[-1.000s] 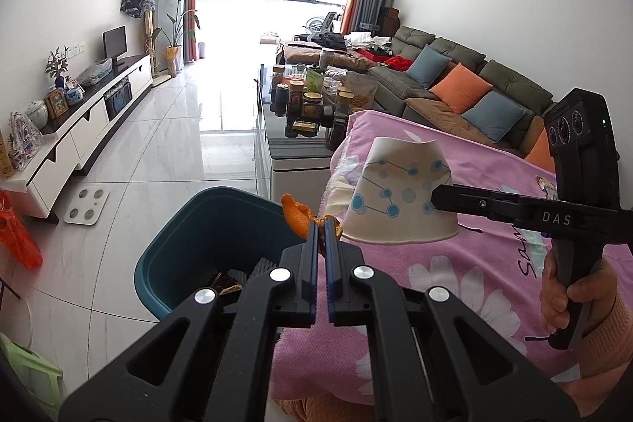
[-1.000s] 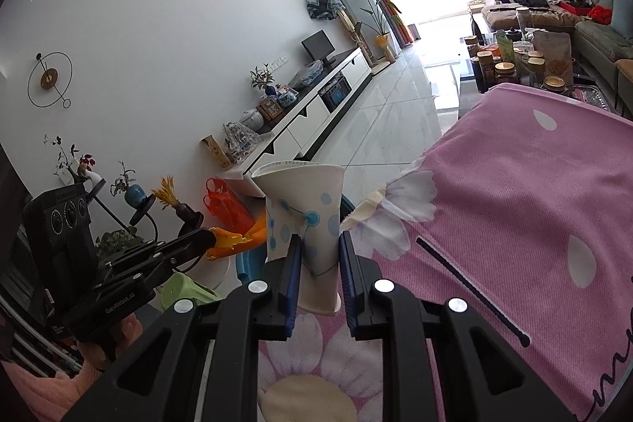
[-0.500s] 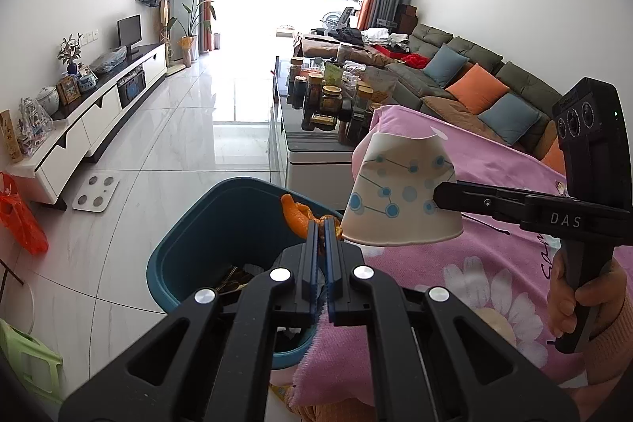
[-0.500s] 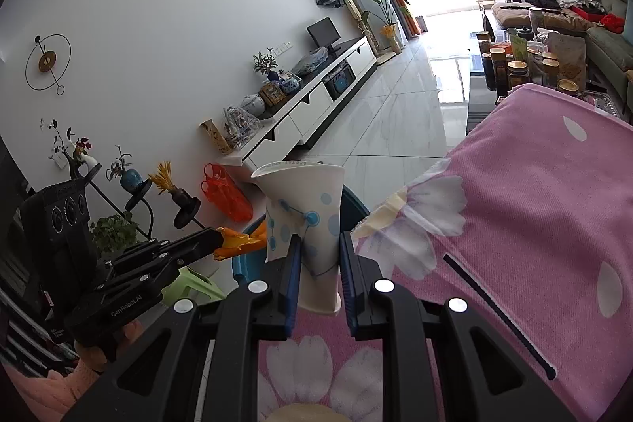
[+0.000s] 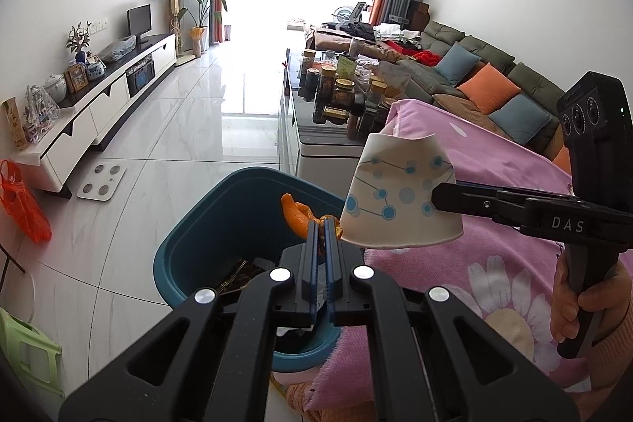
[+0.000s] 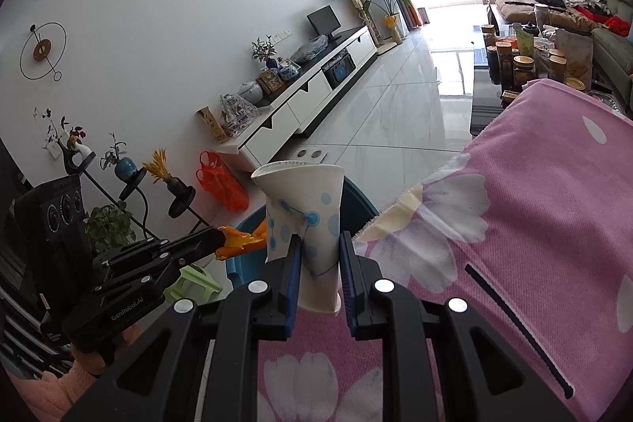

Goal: Collect trash
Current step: 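Carry the paper cup and orange peel over the teal bin, then lower both items into the teal bin and open both tools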

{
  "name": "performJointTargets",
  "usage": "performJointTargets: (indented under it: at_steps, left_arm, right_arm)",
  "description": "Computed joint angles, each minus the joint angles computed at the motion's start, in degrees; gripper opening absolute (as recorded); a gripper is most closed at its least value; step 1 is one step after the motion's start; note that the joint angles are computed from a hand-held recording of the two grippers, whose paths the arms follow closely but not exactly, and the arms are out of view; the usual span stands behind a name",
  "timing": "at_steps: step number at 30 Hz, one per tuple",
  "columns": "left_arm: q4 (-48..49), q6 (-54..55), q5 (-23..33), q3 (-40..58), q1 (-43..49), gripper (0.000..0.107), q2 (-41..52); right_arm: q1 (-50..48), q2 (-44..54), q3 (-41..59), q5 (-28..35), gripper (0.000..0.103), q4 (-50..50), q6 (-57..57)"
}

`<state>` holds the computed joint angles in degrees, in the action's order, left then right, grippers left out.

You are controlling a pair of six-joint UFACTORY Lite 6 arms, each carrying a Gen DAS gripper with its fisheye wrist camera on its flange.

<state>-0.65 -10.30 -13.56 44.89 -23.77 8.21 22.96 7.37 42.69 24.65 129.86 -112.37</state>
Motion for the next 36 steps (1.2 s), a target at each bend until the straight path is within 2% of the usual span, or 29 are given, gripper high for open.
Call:
performJointTargets:
  at_steps: [26,29,36]
  left_arm:
    - [-4.9,2.5,-1.3,9.5,1.3,0.004,14.3]
    - [-4.0,1.4,-1.0,11.5,1.9,0.004,16.6]
    - [6.3,-9.8,-1.1,16.6,4.6,0.004,23.6]
  right_arm:
    - [5.5,12.8,14.3,-6.5,0.017,-1.0,2.7]
    - [6.0,14.7,16.4,-7.2,0.017,-1.4,3.6]
    - [6.8,19.3,21.3,-8.7,0.018,-2.4,6.0]
